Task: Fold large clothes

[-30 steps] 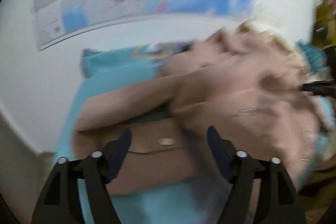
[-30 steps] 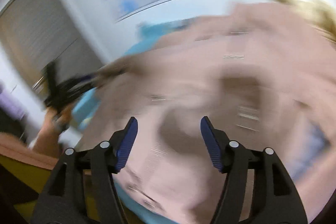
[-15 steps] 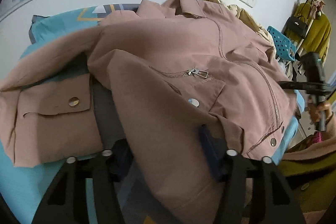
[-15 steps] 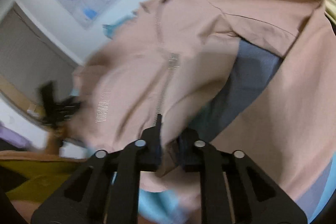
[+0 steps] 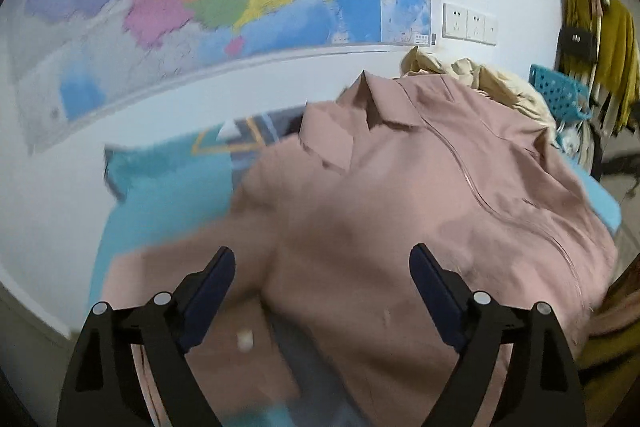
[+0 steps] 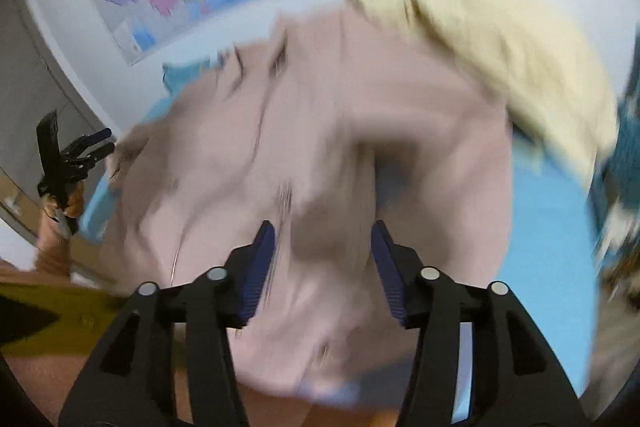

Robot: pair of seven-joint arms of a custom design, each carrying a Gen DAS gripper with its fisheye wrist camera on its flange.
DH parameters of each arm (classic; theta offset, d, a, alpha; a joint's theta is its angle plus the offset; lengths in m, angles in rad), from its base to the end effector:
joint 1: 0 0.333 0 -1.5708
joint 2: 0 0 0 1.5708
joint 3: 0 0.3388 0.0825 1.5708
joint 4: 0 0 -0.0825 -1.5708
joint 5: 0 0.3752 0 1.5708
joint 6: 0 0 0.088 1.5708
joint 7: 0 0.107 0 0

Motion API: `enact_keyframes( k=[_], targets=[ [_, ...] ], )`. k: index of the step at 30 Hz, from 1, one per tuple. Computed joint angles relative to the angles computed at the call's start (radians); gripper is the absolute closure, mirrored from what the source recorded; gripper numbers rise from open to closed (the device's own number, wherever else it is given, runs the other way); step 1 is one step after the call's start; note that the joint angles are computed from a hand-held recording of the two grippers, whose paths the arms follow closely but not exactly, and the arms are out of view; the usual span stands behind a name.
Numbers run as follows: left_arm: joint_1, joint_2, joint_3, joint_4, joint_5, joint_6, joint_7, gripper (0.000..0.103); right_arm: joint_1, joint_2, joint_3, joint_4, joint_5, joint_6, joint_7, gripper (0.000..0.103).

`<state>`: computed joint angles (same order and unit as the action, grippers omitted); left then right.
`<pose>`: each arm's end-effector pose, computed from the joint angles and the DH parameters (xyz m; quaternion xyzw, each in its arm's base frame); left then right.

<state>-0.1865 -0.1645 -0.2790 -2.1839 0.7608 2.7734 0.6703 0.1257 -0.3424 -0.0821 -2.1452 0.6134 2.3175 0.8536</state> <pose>0.4595 -0.2738 0.5588 -0.5737 0.6978 -0.3029 0.3035 0.4778 0.0258 0.6270 -0.7879 0.4936 -0.0945 0.3559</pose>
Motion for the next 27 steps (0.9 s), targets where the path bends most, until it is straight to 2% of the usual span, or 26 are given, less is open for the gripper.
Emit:
enact_keyframes(
  k=[2,6,7,9,12,15,19,20,22,23,24,25,27],
  targets=[
    [0.004,0.104,-0.008,0.122,0.046,-0.04,0.006,0.017,0.025,0.06,0.041,0.044,-0.007,0.131,-0.032,0.035],
    [-0.054,0.321,0.025,0.388,0.164,-0.202,0.032,0.017,0.06,0.247,0.121,0.18,-0.157,0.339,0.003,0.032],
    [-0.079,0.385,0.042,0.469,0.197,-0.258,0.047,0.017,0.074,0.315,0.13,0.249,-0.19,0.343,0.032,0.032],
    [-0.109,0.462,0.073,0.567,0.212,-0.306,0.095,0.017,0.082,0.393,0.127,0.33,-0.221,0.342,0.021,0.029],
    [-0.1,0.563,0.092,0.695,0.083,-0.334,0.21,0.017,0.123,0.534,0.121,0.478,-0.397,0.357,0.093,0.026],
    [-0.088,0.602,0.107,0.735,-0.021,-0.334,0.281,0.017,0.148,0.621,0.11,0.577,-0.492,0.342,0.112,0.024],
    [-0.081,0.673,0.125,0.814,-0.142,-0.375,0.393,0.019,0.185,0.723,0.087,0.687,-0.596,0.339,0.128,0.026],
    [-0.081,0.686,0.128,0.827,-0.169,-0.379,0.416,0.023,0.196,0.749,0.077,0.718,-0.619,0.335,0.139,0.03],
    [-0.086,0.728,0.139,0.884,-0.223,-0.421,0.451,0.045,0.21,0.79,0.062,0.762,-0.659,0.345,0.145,0.052],
    [-0.096,0.739,0.154,0.9,-0.224,-0.427,0.445,0.053,0.194,0.804,0.081,0.791,-0.639,0.319,0.123,0.083],
    [-0.097,0.746,0.16,0.909,-0.231,-0.417,0.448,0.072,0.165,0.829,0.114,0.855,-0.575,0.238,0.092,0.101],
    [-0.098,0.752,0.165,0.921,-0.24,-0.412,0.449,0.079,0.16,0.851,0.112,0.908,-0.558,0.188,0.113,0.102],
    [-0.103,0.76,0.176,0.944,-0.245,-0.403,0.448,0.088,0.135,0.857,0.134,0.944,-0.499,0.158,0.093,0.102]
  ],
)
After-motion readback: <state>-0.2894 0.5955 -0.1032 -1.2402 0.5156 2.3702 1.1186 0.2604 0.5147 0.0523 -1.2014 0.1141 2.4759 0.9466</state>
